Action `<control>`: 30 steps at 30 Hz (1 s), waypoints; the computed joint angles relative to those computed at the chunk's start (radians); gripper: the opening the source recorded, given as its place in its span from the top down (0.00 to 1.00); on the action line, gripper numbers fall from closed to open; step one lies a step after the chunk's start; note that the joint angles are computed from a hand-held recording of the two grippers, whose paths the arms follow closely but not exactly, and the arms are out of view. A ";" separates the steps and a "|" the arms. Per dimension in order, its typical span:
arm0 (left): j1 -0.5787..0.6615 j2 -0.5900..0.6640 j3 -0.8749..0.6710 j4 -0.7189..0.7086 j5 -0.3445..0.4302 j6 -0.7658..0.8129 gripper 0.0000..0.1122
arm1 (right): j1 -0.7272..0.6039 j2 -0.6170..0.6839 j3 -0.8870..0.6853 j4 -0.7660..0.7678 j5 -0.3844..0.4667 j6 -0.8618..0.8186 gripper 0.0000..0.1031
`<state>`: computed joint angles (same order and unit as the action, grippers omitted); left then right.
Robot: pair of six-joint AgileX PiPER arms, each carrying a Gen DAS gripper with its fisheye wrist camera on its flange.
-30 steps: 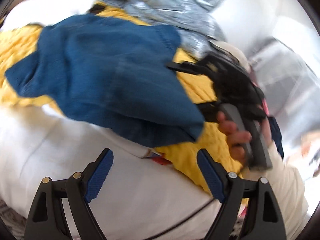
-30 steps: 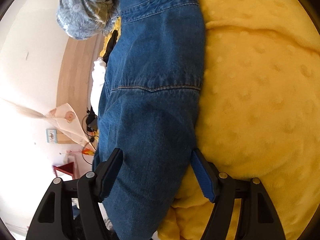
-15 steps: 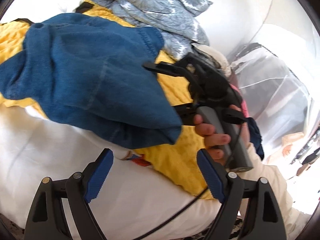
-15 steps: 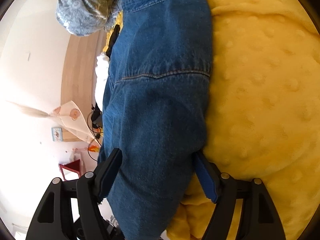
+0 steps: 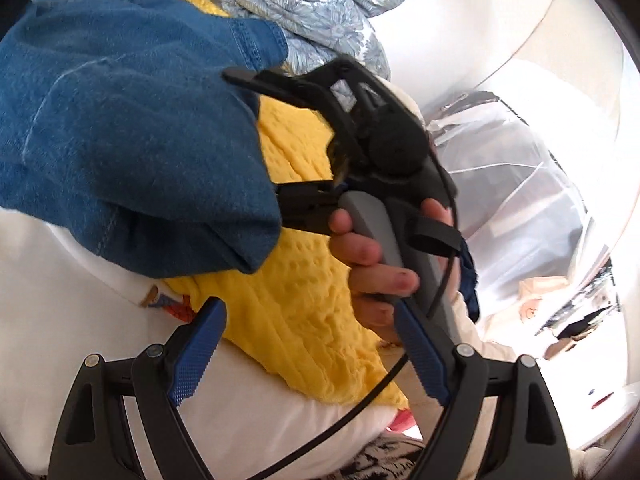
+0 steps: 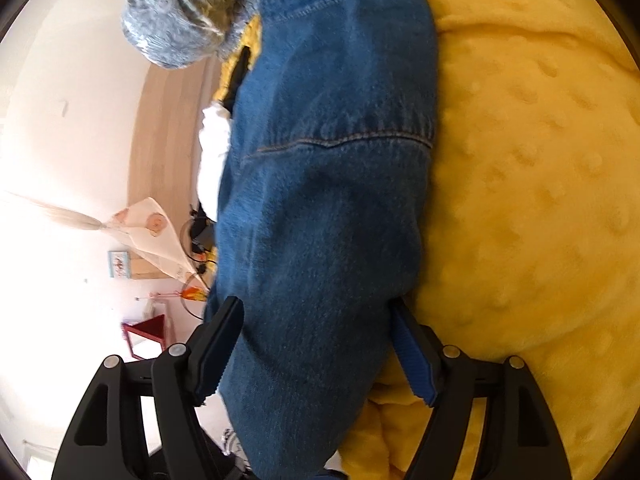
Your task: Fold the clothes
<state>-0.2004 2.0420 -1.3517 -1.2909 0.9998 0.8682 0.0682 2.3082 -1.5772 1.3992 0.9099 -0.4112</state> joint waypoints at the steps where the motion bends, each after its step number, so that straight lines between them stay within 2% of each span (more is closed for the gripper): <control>1: -0.005 -0.002 -0.004 0.000 -0.015 -0.005 0.22 | -0.002 -0.003 0.006 0.022 0.002 -0.019 0.26; 5: -0.018 -0.009 -0.012 -0.033 -0.077 -0.008 0.22 | -0.007 -0.019 0.018 0.063 0.004 -0.078 0.26; 10: -0.022 0.022 -0.041 -0.046 -0.079 -0.049 0.22 | -0.008 -0.018 -0.001 0.065 0.015 -0.085 0.26; 15: 0.001 0.002 0.019 -0.100 -0.093 0.005 0.22 | -0.018 -0.023 -0.003 0.079 0.033 -0.103 0.26; 17: 0.010 -0.015 0.063 -0.157 -0.137 0.019 0.22 | -0.019 -0.024 -0.001 0.087 0.034 -0.108 0.26; 20: 0.005 0.001 0.083 -0.159 -0.144 -0.048 0.22 | -0.015 -0.022 -0.004 0.101 0.030 -0.107 0.26; 25: -0.022 -0.028 0.110 -0.229 -0.203 -0.006 0.22 | -0.009 -0.024 -0.011 0.124 0.027 -0.121 0.25; 28: -0.023 -0.072 0.154 -0.321 -0.312 0.030 0.22 | -0.005 -0.025 -0.021 0.125 0.028 -0.121 0.25; 30: -0.007 -0.073 0.159 -0.347 -0.320 0.012 0.22 | -0.008 -0.022 -0.023 0.128 0.037 -0.123 0.25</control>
